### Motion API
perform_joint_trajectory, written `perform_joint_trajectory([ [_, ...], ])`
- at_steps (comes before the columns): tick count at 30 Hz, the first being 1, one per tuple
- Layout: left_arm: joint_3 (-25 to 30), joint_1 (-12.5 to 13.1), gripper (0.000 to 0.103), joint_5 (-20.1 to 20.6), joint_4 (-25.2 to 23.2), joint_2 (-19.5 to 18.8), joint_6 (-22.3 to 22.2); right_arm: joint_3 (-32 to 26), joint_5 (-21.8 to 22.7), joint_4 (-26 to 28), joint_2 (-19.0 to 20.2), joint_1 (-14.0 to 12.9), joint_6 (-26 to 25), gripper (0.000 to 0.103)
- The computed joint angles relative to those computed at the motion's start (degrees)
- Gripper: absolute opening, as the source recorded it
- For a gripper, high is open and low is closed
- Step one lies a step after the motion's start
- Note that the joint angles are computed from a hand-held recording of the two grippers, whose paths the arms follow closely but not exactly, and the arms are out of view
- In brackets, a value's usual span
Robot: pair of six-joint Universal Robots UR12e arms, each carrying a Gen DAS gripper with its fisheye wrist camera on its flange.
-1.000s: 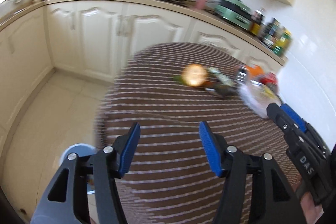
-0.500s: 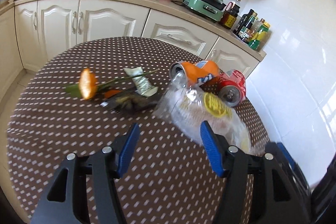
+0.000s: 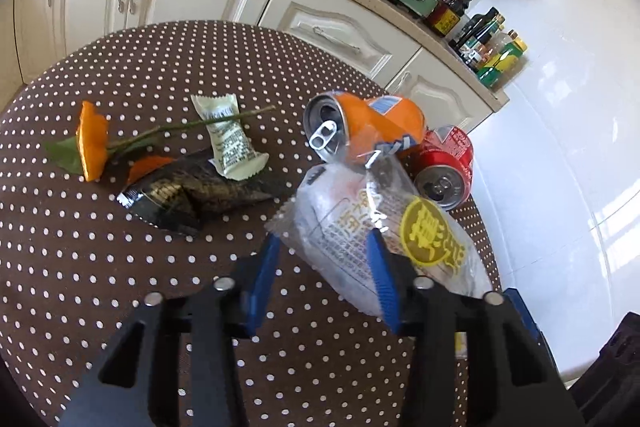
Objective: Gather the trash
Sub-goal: 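Grasp the clear yellow-print plastic bag with the left tool while the right tool grasps the white plastic bag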
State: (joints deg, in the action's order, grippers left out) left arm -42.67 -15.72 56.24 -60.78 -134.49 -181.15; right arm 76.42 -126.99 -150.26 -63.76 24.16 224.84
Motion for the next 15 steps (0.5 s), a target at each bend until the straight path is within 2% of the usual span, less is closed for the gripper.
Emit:
perform_joint_trajectory([
  [4, 0.71, 0.34, 0.025, -1.83, -1.53, -0.47, -0.51, -1.26, 3.69, 5.06, 0.19, -1.02, 1.37, 0.054],
  [5, 0.28, 0.37, 0.014, -1.69, -0.91, -0.29, -1.15, -1.54, 4.30, 6.03, 0.30, -1.14, 1.34, 0.054],
  [8, -1.60, 0.48, 0.005, -1.21, 2.12, 0.69, -1.79, -2.33, 5.23, 7.43, 0.69, -1.19, 0.61, 0.054],
  [9, -2.48, 0.54, 0.001, -1.12, 3.65, 1.14, -1.90, -2.49, 5.09, 7.44, 0.81, -1.11, 0.31, 0.054],
  [13, -6.54, 1.00, 0.000, -1.09, 10.50, 3.35, -3.28, -2.69, 4.18, 6.14, 1.14, -0.60, -0.63, 0.054],
  [15, -9.49, 1.43, 0.000, -0.92, 16.61, 4.82, -5.02, -2.68, 3.34, 4.82, 1.26, -0.19, -1.12, 0.055],
])
